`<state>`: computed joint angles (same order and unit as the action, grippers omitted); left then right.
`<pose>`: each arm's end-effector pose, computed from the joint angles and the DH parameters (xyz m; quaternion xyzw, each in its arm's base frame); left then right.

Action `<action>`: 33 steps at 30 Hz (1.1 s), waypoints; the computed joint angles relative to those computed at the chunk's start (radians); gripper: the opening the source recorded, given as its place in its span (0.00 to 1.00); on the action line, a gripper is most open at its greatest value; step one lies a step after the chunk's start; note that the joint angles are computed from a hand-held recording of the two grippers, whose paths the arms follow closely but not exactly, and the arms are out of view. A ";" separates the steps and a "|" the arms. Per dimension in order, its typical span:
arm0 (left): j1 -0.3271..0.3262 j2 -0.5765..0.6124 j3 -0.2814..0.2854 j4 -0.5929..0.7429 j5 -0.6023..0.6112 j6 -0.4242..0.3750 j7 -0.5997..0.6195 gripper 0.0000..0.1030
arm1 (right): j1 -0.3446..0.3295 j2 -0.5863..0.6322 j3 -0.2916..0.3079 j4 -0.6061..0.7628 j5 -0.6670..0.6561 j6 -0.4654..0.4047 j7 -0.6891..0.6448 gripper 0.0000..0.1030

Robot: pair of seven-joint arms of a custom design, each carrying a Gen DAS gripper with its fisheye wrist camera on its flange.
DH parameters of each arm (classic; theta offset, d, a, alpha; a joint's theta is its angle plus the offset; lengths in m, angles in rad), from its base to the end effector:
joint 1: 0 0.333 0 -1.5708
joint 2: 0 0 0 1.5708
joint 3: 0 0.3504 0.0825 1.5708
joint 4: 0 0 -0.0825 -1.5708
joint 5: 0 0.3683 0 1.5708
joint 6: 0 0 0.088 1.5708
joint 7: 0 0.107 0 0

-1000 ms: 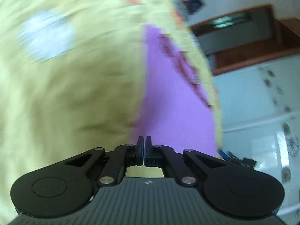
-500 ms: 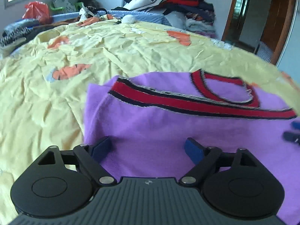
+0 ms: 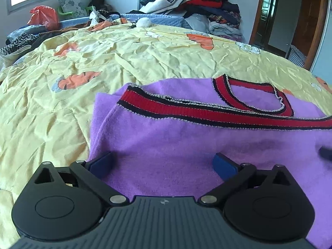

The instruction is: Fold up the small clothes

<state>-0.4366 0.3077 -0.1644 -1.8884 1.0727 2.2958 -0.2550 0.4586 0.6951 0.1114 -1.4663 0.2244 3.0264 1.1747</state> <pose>0.5402 -0.3369 0.4062 -0.8022 0.4591 -0.2034 0.3230 0.6761 0.3833 0.4097 -0.8204 0.3836 -0.2018 0.3729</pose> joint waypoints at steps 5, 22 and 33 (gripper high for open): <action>-0.001 -0.002 0.002 -0.007 0.017 0.009 -0.005 1.00 | 0.006 0.051 -0.067 0.071 -0.034 -0.053 0.077 1.00; 0.014 -0.048 -0.011 -0.071 0.021 0.055 0.012 1.00 | -0.185 -0.195 0.192 -0.386 0.114 0.126 -0.129 1.00; 0.076 -0.359 -0.100 -0.458 0.284 0.356 -0.362 0.99 | -0.384 -0.289 0.403 -0.494 0.294 0.112 -0.322 1.00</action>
